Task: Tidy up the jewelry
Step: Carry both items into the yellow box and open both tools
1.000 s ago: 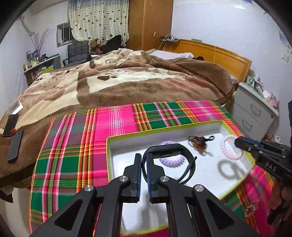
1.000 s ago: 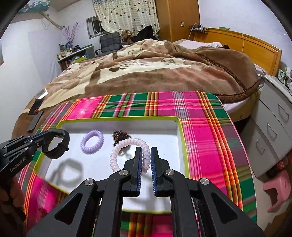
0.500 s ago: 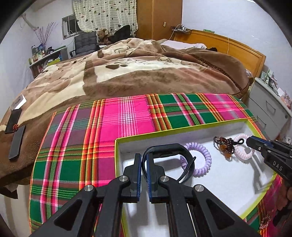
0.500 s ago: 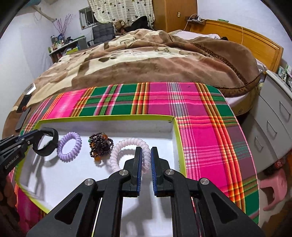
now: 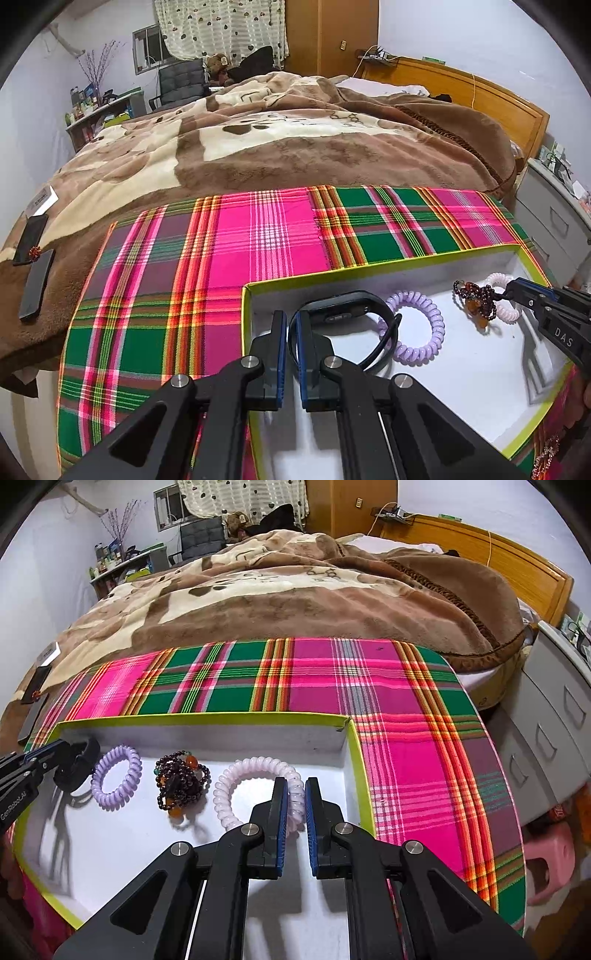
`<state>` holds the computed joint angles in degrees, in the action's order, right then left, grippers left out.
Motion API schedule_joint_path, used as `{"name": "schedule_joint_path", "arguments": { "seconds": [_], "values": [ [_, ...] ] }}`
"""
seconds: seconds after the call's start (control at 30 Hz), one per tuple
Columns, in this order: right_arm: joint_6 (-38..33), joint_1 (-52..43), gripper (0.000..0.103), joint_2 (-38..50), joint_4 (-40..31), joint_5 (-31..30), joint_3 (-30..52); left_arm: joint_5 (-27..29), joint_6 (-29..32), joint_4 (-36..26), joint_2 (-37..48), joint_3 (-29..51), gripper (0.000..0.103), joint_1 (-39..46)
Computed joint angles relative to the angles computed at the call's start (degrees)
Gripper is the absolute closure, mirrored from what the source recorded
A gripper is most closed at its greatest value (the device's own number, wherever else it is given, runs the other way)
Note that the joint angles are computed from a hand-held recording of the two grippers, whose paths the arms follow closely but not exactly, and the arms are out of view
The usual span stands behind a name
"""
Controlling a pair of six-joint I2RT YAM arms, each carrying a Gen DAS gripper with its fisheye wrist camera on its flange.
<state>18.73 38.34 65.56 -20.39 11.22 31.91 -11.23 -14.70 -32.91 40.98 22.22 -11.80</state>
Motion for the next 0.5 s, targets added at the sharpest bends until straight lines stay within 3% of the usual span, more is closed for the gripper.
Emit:
{"name": "schedule_joint_path", "arguments": {
  "seconds": [0.1,0.3,0.5],
  "values": [
    [0.1,0.2,0.092,0.6,-0.4,0.0,0.5,0.8,0.5,0.1,-0.2,0.0,0.098,0.8],
    [0.5,0.7,0.074,-1.3,-1.4,-0.5,0.1,3.0,0.9,-1.3,-2.9,-0.4,0.097,2.5],
    [1.6,1.6,0.073,-6.7,-4.6,-0.4,-0.5,4.9,1.6,-6.5,-10.5,0.1,0.097,4.0]
  ]
}}
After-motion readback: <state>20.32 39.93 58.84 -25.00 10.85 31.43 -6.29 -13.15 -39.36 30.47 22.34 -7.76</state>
